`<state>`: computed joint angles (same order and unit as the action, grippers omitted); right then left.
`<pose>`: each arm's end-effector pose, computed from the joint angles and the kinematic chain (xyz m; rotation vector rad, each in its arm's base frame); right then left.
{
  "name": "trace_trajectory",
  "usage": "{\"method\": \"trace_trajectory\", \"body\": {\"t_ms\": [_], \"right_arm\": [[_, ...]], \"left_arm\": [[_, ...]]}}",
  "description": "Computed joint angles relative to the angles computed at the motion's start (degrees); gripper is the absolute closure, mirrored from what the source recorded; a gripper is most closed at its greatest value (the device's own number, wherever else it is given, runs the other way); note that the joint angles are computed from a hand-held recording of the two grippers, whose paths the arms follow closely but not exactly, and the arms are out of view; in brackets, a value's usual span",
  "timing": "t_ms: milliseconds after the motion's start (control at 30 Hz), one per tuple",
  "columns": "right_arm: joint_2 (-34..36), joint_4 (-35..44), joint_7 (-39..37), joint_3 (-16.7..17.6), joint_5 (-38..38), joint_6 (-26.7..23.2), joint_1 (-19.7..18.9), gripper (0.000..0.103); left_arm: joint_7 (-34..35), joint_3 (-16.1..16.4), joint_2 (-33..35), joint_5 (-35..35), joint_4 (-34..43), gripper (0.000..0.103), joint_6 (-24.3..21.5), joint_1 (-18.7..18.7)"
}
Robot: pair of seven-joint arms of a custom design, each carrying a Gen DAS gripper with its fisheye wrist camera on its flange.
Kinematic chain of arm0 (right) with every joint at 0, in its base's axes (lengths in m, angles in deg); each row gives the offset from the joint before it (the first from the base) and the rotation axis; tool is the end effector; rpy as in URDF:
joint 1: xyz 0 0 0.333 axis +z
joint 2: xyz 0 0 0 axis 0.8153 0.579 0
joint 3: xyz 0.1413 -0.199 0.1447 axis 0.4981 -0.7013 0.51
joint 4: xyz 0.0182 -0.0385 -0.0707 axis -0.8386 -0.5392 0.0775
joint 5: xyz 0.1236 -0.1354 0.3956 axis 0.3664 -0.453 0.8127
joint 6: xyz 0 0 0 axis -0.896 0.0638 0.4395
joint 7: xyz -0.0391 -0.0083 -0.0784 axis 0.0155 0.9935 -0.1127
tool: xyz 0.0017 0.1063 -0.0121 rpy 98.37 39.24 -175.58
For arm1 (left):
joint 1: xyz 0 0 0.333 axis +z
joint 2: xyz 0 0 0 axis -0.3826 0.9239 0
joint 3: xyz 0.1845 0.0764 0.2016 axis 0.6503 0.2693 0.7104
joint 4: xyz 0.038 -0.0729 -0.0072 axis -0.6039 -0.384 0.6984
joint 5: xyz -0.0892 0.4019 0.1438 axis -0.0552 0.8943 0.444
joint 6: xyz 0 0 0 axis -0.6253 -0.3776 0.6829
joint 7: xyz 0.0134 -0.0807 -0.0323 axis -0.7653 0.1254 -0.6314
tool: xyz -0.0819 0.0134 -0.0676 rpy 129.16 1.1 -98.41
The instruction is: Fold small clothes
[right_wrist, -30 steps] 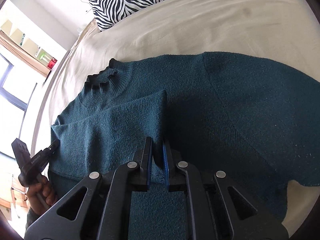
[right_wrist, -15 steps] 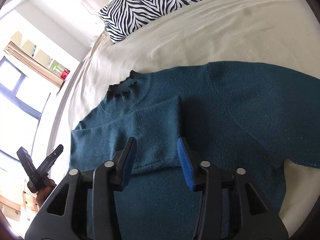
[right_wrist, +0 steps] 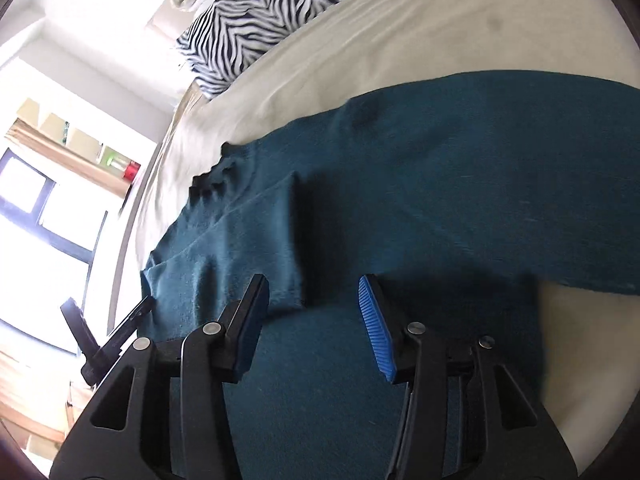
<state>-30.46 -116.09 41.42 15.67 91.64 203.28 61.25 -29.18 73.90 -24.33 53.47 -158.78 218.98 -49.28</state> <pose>0.7151 0.1932 0.3308 -1.6890 1.6251 0.2270 0.5793 -0.3976 0.3501 -2.1317 1.3851 -0.6162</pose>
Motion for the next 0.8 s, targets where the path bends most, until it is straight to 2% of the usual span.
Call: {"method": "trace_trajectory", "body": {"t_ms": [33,100,233,333,433,600,700,733,800], "right_arm": [[-2.5,-3.4,-1.7,0.5,3.1,1.1,-1.8,0.057],[-7.8,-10.4,-3.2,-0.3,7.5,5.1,-3.4,0.057],[-14.5,-20.4,0.8,-4.7,13.7,10.6,-5.6,0.057],[-17.2,-25.0,-0.2,-6.9,26.0,11.7,-9.1,0.057],[-17.6,-25.7,-4.4,-9.2,36.7,10.8,-11.3,0.058],[-11.5,-18.7,-6.6,-10.8,44.7,9.7,-13.6,0.058],[-7.1,-13.4,-3.8,-10.7,43.7,9.7,-14.9,0.060],[-6.1,-11.7,-2.6,-10.6,40.7,10.7,-14.7,0.069],[-4.8,-9.3,3.3,-11.3,29.0,12.8,-13.3,0.082]], "left_arm": [[-1.2,-0.2,-0.7,0.5,-0.5,0.051,-0.3,-0.6],[-3.3,-0.7,-1.7,1.9,-1.2,0.046,0.5,-1.6],[-5.1,-2.0,-0.7,1.5,0.2,0.043,4.5,-2.6],[-5.5,-2.3,1.8,0.1,3.0,0.039,8.7,-3.5],[-3.6,-2.0,5.1,-2.3,7.2,0.038,10.9,-4.7],[-0.5,-1.0,9.7,-7.0,12.7,0.038,13.4,-6.5],[0.0,0.0,10.9,-9.2,14.1,0.038,14.8,-7.3],[-0.2,0.4,11.1,-9.7,14.1,0.038,15.6,-7.4],[-0.8,1.2,11.2,-10.3,14.0,0.038,16.5,-7.9]]}}
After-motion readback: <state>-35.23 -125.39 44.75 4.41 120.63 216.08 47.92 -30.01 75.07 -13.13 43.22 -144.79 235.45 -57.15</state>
